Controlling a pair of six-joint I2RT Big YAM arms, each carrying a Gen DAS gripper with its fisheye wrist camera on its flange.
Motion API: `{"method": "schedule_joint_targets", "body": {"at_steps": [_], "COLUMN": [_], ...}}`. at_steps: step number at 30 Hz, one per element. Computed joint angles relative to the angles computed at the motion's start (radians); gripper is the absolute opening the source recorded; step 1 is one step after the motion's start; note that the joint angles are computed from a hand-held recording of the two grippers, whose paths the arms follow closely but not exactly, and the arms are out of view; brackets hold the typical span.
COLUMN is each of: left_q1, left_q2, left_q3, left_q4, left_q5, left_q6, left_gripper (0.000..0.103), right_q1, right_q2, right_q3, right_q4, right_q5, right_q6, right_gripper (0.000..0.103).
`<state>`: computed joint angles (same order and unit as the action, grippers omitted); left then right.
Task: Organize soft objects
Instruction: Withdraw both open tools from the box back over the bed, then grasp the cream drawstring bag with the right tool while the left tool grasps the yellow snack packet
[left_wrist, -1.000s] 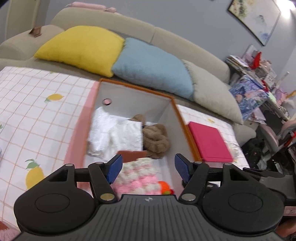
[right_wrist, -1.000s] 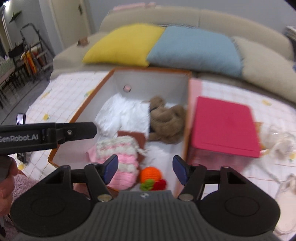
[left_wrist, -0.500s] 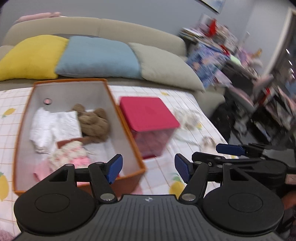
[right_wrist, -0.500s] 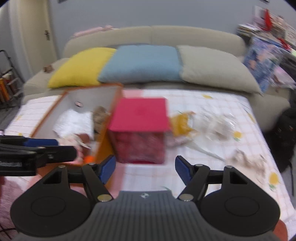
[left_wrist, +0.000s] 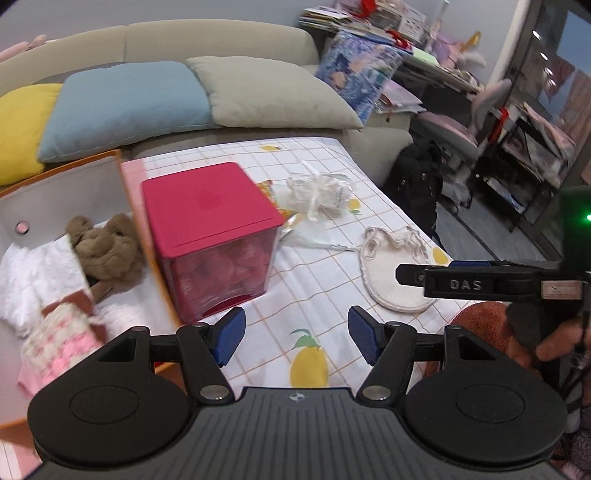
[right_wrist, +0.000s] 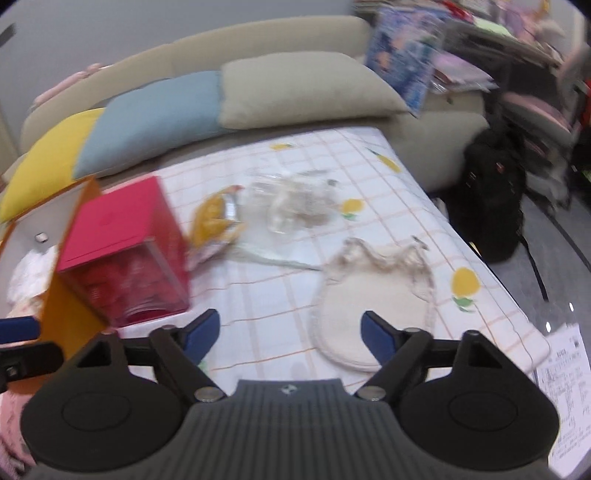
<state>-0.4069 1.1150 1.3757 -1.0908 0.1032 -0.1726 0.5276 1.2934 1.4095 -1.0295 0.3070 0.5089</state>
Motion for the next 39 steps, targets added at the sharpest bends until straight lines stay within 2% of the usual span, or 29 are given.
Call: {"method": "schedule_joint_targets", "body": {"at_steps": [3,5,8,14,16,19,23,26,29,31,34,36,39], "left_q1": [-0.017,-0.027,-0.045,-0.078,-0.085,-0.093,-0.102,-0.102,-0.102,-0.104,-0.106,-0.109,-0.117], "left_q2": [0.038,0.066,0.114,0.213,0.242,0.287,0.351,0.402,0.457,0.494,0.552,0.585,0.633], "left_q3": [0.028,0.051,0.088,0.166,0.19,0.223,0.279,0.323,0.374,0.41,0.47,0.502,0.544], "left_q4": [0.001,-0.004,-0.003,0.003,0.001,-0.004,-0.03,-0.045,-0.065,-0.083,-0.127,-0.155,-0.192], "left_q5": [-0.011,-0.024,-0.06,-0.117,-0.125,-0.139,-0.174,-0.207,-0.254,-0.282,-0.301,-0.314,-0.353], "left_q6": [0.025,0.045,0.103,0.206,0.228,0.269,0.342,0.412,0.461,0.479,0.49,0.496,0.503], "left_gripper": [0.074,0.074,0.074,0.074,0.075,0.075,0.076,0.076,0.076,0.076,0.076,0.076,0.077], "right_q1": [-0.04,-0.079,-0.129,-0.18,-0.194,-0.214,-0.195,-0.187,-0.175,-0.175,-0.175,-0.169,-0.173], "right_q2": [0.034,0.071,0.115,0.219,0.234,0.252,0.274,0.267,0.278,0.27,0.25,0.244,0.228], "right_q3": [0.005,0.022,0.036,0.102,0.109,0.114,0.135,0.125,0.134,0.126,0.106,0.102,0.083], "right_q4": [-0.028,-0.068,-0.08,-0.149,-0.157,-0.155,-0.16,-0.131,-0.141,-0.131,-0.095,-0.088,-0.052], "right_q5": [0.005,-0.025,-0.088,-0.069,-0.074,-0.128,-0.1,-0.126,-0.1,-0.093,-0.087,-0.06,-0.055], "right_q6": [0.017,0.044,0.068,0.086,0.109,0.124,0.079,0.029,-0.001,-0.005,-0.012,-0.019,-0.014], "right_gripper": [0.094,0.094,0.095,0.099,0.1,0.101,0.101,0.101,0.1,0.095,0.08,0.066,0.037]}}
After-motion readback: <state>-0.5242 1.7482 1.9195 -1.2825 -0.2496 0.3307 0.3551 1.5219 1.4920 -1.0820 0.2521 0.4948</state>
